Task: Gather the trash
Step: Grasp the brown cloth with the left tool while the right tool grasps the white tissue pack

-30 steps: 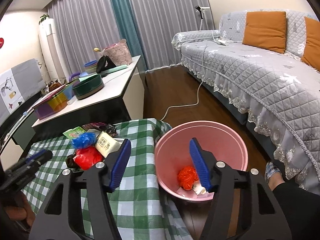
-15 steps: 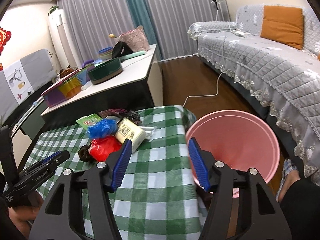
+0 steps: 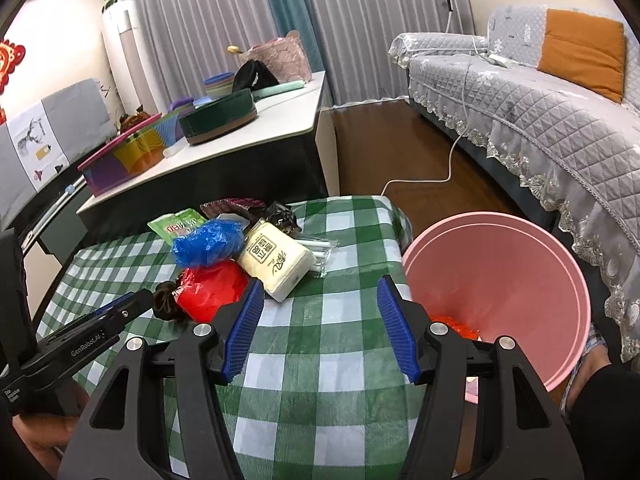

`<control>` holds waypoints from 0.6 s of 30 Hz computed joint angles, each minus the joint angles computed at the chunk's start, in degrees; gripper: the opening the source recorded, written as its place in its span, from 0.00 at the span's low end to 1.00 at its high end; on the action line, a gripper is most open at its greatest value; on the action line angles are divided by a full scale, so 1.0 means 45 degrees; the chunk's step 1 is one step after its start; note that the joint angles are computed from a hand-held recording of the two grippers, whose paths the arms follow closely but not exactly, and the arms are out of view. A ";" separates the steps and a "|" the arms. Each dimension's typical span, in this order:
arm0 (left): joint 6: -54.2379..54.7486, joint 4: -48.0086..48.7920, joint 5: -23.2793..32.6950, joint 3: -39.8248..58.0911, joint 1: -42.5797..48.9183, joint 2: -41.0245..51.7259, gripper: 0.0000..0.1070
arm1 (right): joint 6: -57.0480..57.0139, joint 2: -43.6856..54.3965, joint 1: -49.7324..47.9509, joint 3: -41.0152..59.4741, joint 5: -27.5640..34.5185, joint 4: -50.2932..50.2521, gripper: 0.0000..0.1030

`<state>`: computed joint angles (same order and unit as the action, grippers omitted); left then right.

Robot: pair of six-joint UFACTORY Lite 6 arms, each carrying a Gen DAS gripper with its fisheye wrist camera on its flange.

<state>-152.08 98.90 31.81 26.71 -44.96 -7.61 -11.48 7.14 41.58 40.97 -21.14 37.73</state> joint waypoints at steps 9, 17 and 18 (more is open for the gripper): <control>-0.0199 0.0431 -0.0569 -0.0318 0.0762 -0.0186 0.03 | -0.1883 0.2224 0.0267 0.2109 0.0271 0.1240 0.67; 0.1633 -0.2057 -0.0222 -0.1077 0.1041 -0.1565 0.03 | -0.3670 0.4302 0.0323 0.4337 0.0821 0.2754 0.72; 0.1585 -0.1974 -0.0319 -0.1242 0.1195 -0.1779 0.03 | -0.4155 0.4638 0.0340 0.4731 0.0929 0.3145 0.73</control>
